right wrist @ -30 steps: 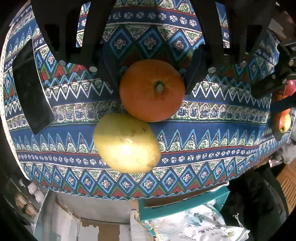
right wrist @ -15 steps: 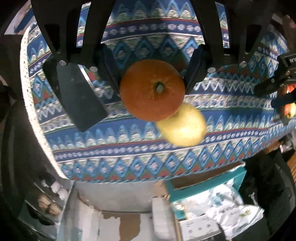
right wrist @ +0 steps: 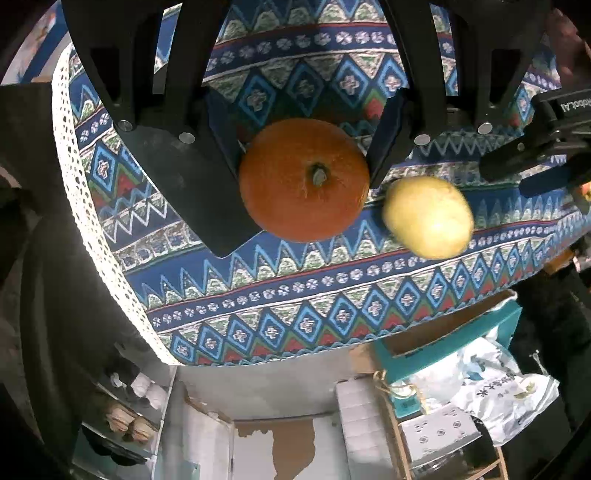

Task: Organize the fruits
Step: 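Close the left gripper on the pear while the right gripper closes on the orange, then lift and carry the pear in the left tool toward the bowl while the right tool carries the orange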

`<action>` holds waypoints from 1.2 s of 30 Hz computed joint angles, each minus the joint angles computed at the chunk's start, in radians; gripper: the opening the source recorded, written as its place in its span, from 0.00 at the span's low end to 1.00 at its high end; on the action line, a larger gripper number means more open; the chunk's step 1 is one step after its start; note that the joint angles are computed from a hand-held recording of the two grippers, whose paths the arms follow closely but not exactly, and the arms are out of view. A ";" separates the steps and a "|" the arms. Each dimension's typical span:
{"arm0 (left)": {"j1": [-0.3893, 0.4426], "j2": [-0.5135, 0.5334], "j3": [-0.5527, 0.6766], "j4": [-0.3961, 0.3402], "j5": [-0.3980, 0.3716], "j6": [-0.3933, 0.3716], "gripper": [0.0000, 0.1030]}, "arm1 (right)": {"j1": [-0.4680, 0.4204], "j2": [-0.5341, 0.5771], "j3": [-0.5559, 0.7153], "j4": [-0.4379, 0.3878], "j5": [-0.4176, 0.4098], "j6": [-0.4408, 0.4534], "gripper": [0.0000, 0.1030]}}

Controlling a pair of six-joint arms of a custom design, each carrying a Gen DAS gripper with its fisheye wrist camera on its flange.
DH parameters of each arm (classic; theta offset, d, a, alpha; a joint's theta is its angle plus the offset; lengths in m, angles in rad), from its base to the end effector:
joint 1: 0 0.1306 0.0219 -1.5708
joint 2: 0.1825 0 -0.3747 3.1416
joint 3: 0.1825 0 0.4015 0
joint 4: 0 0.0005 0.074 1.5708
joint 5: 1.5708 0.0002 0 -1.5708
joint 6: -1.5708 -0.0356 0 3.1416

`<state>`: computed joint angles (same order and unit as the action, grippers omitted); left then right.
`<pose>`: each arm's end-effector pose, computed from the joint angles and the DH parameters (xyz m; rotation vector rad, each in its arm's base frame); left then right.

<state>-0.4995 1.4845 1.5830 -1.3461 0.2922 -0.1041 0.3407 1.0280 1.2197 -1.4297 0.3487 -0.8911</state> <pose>0.4264 -0.2449 0.4405 0.9094 2.6919 -0.5008 0.3048 0.0946 0.4561 0.8014 2.5474 -0.1248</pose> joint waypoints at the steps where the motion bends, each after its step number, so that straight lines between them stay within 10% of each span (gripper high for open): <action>1: -0.004 0.005 0.004 0.001 0.004 0.008 0.85 | -0.008 -0.003 -0.004 0.004 -0.001 0.004 0.65; 21: -0.078 0.121 0.053 0.040 0.053 0.156 0.85 | -0.063 -0.046 -0.061 0.034 -0.040 0.001 0.65; 36: -0.070 0.056 -0.019 0.079 0.021 0.070 0.72 | -0.052 -0.041 -0.051 0.018 -0.018 0.002 0.65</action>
<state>-0.5690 1.5401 1.5637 -1.2669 0.3128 -0.0336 0.2886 0.9874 1.1684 -1.4120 0.3310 -0.8891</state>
